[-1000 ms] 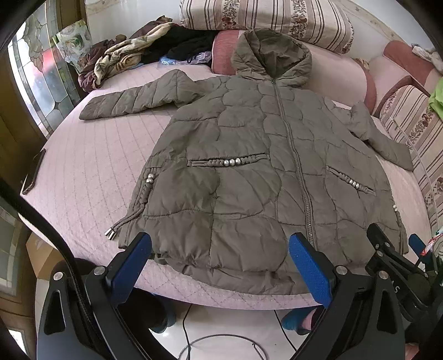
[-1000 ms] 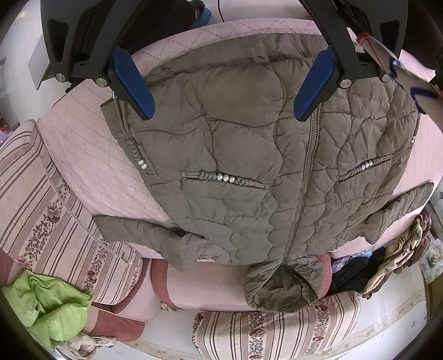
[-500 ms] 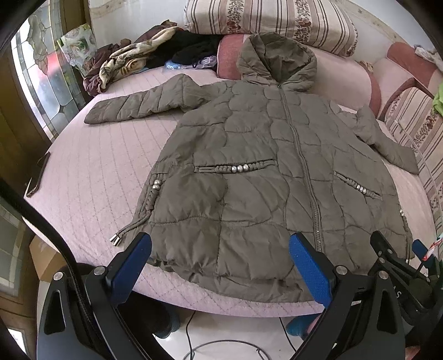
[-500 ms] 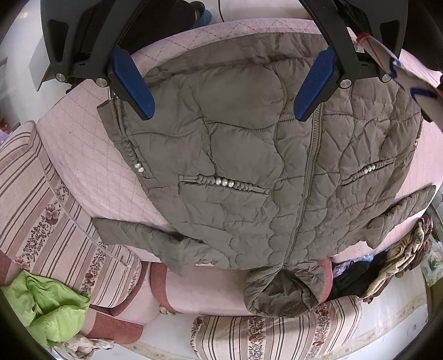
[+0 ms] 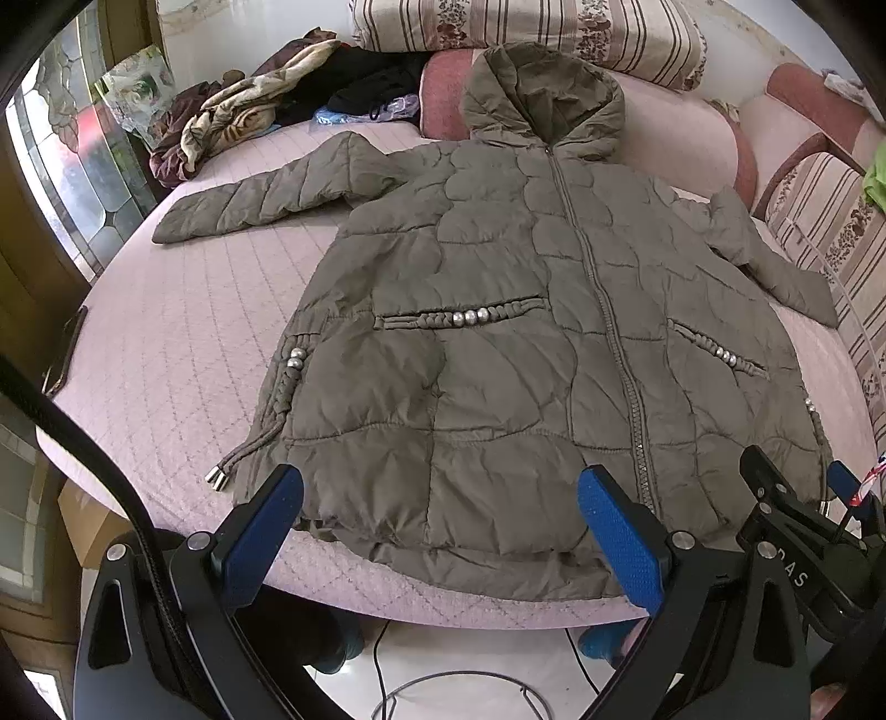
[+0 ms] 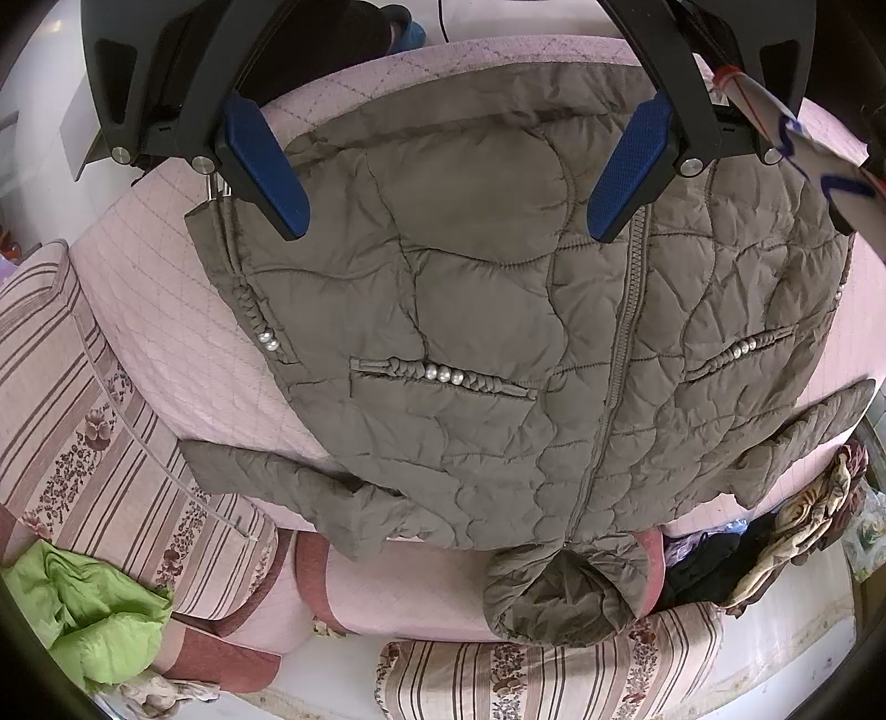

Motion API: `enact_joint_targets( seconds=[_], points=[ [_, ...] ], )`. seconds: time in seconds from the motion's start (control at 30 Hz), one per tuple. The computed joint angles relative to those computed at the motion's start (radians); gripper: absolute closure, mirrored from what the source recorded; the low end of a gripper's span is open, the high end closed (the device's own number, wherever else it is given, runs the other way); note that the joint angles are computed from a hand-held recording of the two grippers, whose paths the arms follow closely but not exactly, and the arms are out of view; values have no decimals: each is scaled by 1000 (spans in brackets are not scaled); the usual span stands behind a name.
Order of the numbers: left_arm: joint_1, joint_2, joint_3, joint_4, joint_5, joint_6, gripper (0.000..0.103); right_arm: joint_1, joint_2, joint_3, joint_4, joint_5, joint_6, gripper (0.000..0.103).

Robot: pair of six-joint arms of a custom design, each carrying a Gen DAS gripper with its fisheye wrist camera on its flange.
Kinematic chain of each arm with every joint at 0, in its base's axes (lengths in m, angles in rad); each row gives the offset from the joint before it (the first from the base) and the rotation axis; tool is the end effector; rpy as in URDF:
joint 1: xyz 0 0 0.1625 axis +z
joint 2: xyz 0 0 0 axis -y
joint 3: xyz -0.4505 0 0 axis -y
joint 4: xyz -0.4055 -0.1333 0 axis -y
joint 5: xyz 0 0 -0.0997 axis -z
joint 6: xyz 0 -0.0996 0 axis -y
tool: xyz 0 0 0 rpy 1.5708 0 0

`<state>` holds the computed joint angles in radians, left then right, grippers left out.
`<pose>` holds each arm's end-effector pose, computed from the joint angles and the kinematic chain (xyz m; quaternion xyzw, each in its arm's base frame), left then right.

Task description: Fold large clothes

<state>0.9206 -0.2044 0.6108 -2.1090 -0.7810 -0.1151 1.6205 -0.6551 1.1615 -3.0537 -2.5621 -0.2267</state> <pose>-0.3955 -0.8571 0.0372 0.2191 0.8950 -0.1997 0.3334 0.0903 -0.8094 0.2923 -0.1139 -0.8002 0.3739 0.4549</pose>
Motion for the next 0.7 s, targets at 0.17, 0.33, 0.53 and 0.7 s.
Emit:
enact_joint_targets(
  seconds=[0.17, 0.33, 0.53, 0.7],
  points=[
    [8, 13, -38, 64, -43, -18, 4, -3, 2, -5, 13, -1, 8, 1],
    [11, 20, -51, 68, -49, -27, 4, -5, 3, -7, 17, -2, 11, 1],
    [14, 30, -70, 87, -43, -40, 4, -9, 3, -8, 30, -1, 22, 1],
    [15, 34, -80, 106, -47, -45, 4, -10, 5, -11, 34, 0, 21, 1]
  ],
)
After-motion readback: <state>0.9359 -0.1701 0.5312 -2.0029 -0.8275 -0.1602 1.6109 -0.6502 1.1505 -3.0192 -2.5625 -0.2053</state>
